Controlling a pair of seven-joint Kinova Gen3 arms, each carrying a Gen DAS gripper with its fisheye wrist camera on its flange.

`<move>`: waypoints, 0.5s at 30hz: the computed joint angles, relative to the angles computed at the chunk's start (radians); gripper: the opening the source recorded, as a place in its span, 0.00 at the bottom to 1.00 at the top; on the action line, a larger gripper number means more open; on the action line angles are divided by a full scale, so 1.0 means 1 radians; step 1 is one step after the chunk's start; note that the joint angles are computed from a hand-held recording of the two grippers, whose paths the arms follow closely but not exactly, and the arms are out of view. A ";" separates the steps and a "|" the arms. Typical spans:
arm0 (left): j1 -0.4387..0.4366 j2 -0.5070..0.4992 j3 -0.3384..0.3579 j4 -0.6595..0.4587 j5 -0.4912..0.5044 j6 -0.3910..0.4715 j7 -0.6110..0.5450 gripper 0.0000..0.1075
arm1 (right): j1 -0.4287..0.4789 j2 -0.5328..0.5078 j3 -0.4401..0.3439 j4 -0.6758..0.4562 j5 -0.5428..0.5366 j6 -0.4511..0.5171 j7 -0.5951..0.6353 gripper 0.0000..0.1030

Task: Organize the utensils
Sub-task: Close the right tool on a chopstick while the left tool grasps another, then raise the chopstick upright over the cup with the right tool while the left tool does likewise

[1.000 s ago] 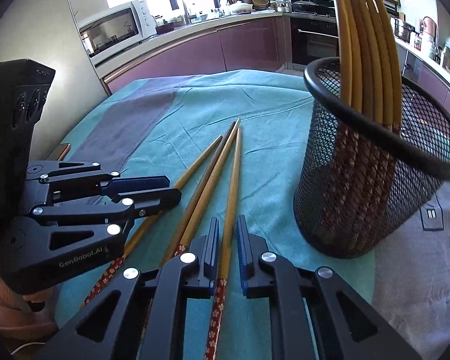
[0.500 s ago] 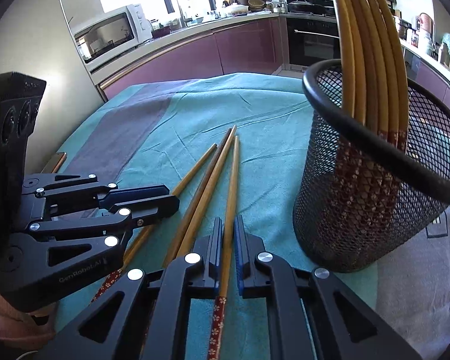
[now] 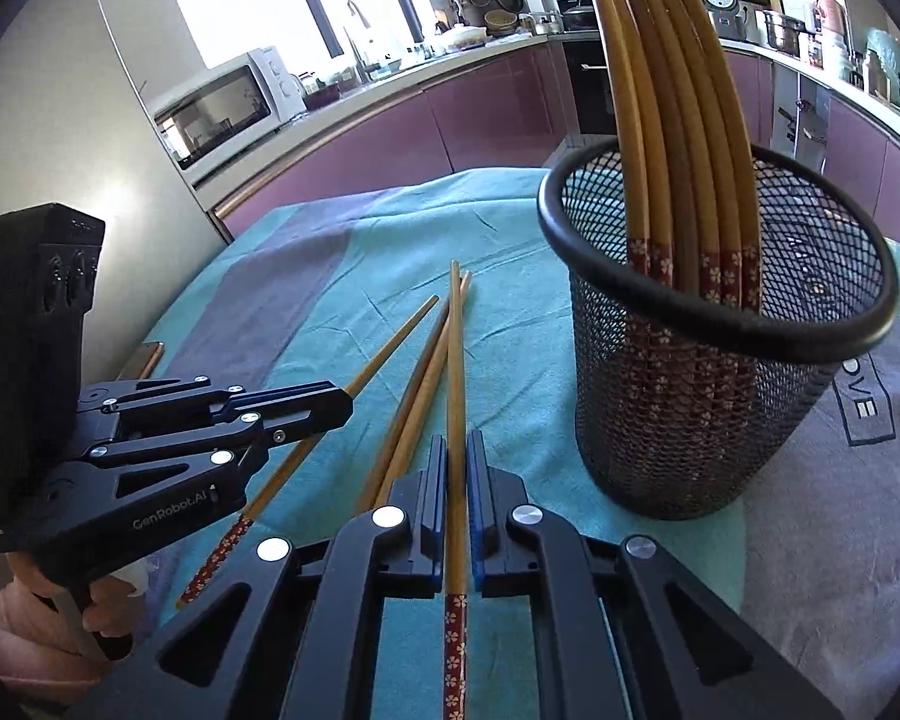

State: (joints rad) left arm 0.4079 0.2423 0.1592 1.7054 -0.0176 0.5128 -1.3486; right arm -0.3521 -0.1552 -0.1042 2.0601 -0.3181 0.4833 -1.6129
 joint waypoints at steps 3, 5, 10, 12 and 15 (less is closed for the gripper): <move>-0.006 -0.016 0.004 0.009 0.009 -0.005 -0.008 0.07 | -0.017 -0.020 0.023 0.011 -0.040 -0.006 0.047 0.05; -0.020 -0.030 0.010 0.020 0.025 -0.010 -0.027 0.07 | -0.029 -0.037 0.040 0.020 -0.068 -0.008 0.083 0.05; -0.039 -0.068 0.019 0.047 0.055 -0.021 -0.061 0.07 | -0.039 -0.077 0.053 0.035 -0.093 -0.008 0.116 0.05; -0.050 -0.084 0.024 0.058 0.073 -0.024 -0.083 0.07 | -0.047 -0.090 0.067 0.039 -0.105 -0.008 0.132 0.05; -0.059 -0.104 0.028 0.071 0.095 -0.025 -0.105 0.07 | -0.046 -0.108 0.066 0.041 -0.104 -0.009 0.135 0.05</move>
